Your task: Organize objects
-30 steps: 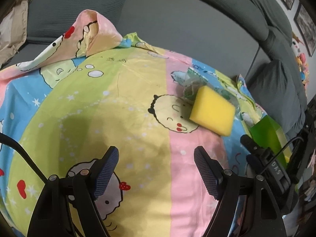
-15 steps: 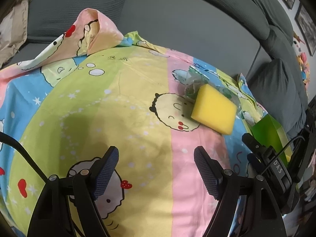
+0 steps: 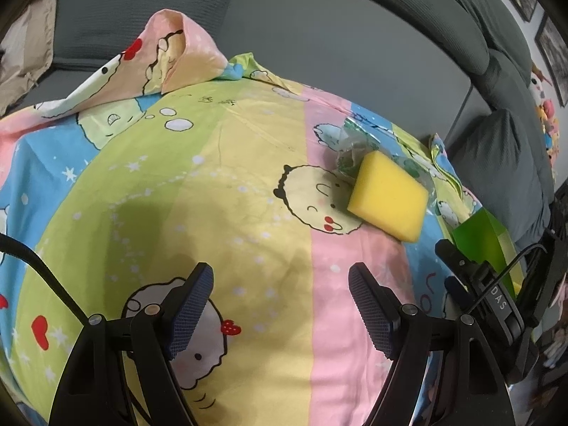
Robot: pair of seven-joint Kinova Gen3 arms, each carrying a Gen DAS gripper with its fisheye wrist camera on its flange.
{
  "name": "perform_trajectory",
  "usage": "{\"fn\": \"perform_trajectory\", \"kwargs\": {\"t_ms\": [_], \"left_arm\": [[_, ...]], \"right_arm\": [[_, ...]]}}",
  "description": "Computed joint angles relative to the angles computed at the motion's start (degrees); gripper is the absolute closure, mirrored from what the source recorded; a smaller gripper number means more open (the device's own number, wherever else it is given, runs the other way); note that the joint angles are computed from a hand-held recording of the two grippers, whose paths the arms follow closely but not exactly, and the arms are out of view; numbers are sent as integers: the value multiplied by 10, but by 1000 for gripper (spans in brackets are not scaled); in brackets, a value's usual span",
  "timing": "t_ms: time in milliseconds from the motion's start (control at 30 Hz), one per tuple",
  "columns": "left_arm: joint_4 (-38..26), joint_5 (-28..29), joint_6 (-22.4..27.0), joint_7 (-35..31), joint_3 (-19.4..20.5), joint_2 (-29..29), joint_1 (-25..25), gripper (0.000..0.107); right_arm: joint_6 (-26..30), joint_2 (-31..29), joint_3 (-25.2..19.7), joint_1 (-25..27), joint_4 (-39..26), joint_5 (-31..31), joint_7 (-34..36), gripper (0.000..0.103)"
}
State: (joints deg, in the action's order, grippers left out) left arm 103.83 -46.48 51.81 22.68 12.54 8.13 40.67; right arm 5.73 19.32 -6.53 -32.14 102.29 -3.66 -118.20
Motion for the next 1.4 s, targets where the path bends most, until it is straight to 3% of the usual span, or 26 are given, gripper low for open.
{"fn": "perform_trajectory", "kwargs": {"t_ms": [67,133,267,333,467,533,567,600,633,767,867,967,1133,1300,1400], "left_arm": [[9,-6,-5,17,-2,-7,0,28],[18,-9,-13,30,-1,-15,-4,28],[30,-11,-27,46,4,-23,-16,28],[30,-10,-29,44,7,-23,-21,28],[31,-4,-31,40,8,-23,-26,29],[32,1,-31,38,8,-24,-29,28],[33,1,-31,41,8,-25,-29,29],[34,1,-31,44,8,-25,-29,28],[35,2,-32,45,9,-26,-30,28],[38,0,-35,50,10,-29,-33,29],[37,-2,-34,48,13,-29,-32,28],[33,-4,-30,45,15,-27,-30,28],[54,-11,-70,52,15,-43,-36,29],[51,-6,-95,15,21,-41,-43,29],[51,-2,-114,-4,20,-38,-44,29]], "right_arm": [[32,1,34,-33,-18,24,-23,3],[74,5,29,-30,-43,24,-19,3],[108,20,-70,56,-91,-55,64,10],[149,37,-91,77,-135,-64,93,10],[238,103,-87,63,-237,-49,136,10],[269,125,-62,40,-274,-49,126,10],[270,129,-58,35,-280,-50,128,15],[262,130,-61,35,-279,-52,139,32],[247,130,-75,45,-270,-60,157,42],[218,115,-76,46,-239,-85,171,54],[231,107,-119,93,-227,-146,216,64],[225,92,-183,154,-196,-207,276,65],[268,52,-203,192,-150,-294,333,65],[316,23,-168,178,-108,-328,336,62],[320,13,-119,132,-104,-296,303,61]]}}
